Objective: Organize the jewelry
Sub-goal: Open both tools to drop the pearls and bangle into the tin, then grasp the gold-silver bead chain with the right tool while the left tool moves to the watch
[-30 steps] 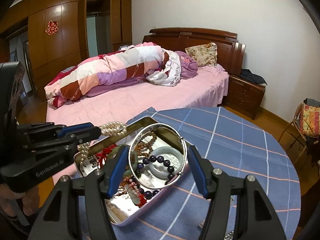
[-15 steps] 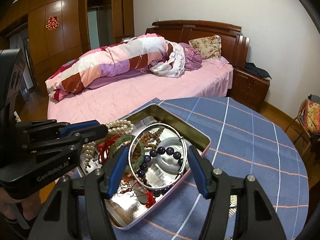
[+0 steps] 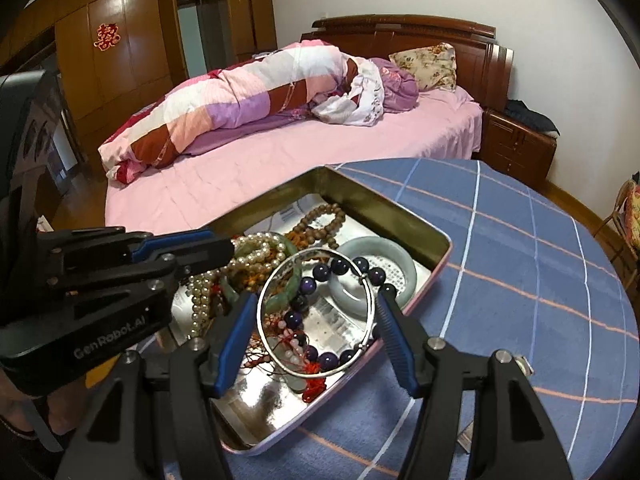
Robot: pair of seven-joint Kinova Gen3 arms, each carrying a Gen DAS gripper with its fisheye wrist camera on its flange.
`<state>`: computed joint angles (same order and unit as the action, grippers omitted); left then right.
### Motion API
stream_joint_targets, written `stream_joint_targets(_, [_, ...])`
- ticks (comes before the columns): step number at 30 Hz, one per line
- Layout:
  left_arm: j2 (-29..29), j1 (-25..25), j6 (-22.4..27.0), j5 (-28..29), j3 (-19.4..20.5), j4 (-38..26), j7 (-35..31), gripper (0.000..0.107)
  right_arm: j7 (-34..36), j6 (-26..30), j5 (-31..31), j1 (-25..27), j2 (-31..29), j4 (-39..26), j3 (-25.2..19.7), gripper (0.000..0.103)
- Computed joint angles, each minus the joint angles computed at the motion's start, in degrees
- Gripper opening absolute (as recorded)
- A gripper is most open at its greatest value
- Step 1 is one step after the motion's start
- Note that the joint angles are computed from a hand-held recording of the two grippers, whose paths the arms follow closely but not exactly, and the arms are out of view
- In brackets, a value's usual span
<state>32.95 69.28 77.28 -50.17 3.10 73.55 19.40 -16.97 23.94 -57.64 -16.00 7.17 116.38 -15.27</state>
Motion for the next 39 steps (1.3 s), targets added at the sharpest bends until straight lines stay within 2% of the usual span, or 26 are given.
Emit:
stream_joint_targets(1, [0.0, 0.2, 0.0, -0.3, -0.1, 0.0, 0.1, 0.022, 0.2, -0.3, -0.3, 0.1, -0.1, 0.2, 0.0, 0.069])
stream_joint_targets(2, [0.1, 0.2, 0.2, -0.9, 0.3, -0.1, 0.4, 0.036, 0.9, -0.1, -1.1, 0.3, -0.2, 0.4, -0.1, 0.077])
stream_joint_targets(3, [0.5, 0.9, 1.4, -0.9, -0.4, -0.9, 0.6, 0.042, 2.1, 0.1, -2.3, 0.8, -0.3, 0.6, -0.2, 0.079])
stream_joint_targets(4, [0.9, 1.4, 2.6, -1.2, -0.8, -1.5, 0.8, 0.06, 2.9, -0.3, -3.2, 0.8, -0.7, 1.0, -0.2, 0.08])
stream_joint_targets(5, [0.8, 1.9, 2.9, -1.9, -0.9, -1.2, 1.6, 0.073, 3.4, -0.3, -3.8, 0.8, -0.9, 1.2, 0.0, 0.083])
stream_joint_targets(10, [0.2, 2.1, 3.0, -3.2, -0.7, -0.2, 4.1, 0.073, 4.7, 1.2, -5.6, 0.8, -2.5, 1.5, 2.0, 0.084])
stream_joint_targets(13, [1.1, 2.0, 5.0, -2.9, -0.5, -1.8, 3.5, 0.073, 7.4, 2.6, -8.1, 2.1, -4.4, 2.6, 4.2, 0.089])
stream_joint_targets(17, [2.5, 2.0, 5.5, -2.4, -0.5, -3.9, 2.4, 0.073, 7.1, 3.8, -8.2, 3.6, -6.0, 3.9, 7.8, 0.091])
stream_joint_targets(25, [6.3, 2.9, 6.5, -0.3, -1.9, -10.4, -2.0, 0.073, -0.7, 2.1, -0.7, 7.2, -6.2, 6.7, 11.9, 0.091])
stream_joint_targets(30, [7.9, 3.6, 6.7, 1.3, -3.1, -13.6, -5.2, 0.073, -5.3, 2.5, 5.4, 7.9, -6.0, 7.7, 11.6, 0.091])
stream_joint_targets(34, [8.2, 3.8, 5.8, 2.2, -3.8, -14.4, -6.4, 0.073, -5.2, 4.5, 7.6, 8.5, -5.9, 7.5, 11.9, 0.091])
stream_joint_targets(37, [8.7, 4.2, 6.0, 2.3, -4.3, -15.5, -7.4, 0.073, -6.5, 4.2, 9.4, 8.2, -5.0, 7.4, 11.2, 0.091])
stream_joint_targets(39, [9.3, 4.2, 6.2, 2.6, -4.6, -16.7, -8.5, 0.073, -9.2, 4.0, 12.7, 8.1, -3.9, 6.8, 10.0, 0.086])
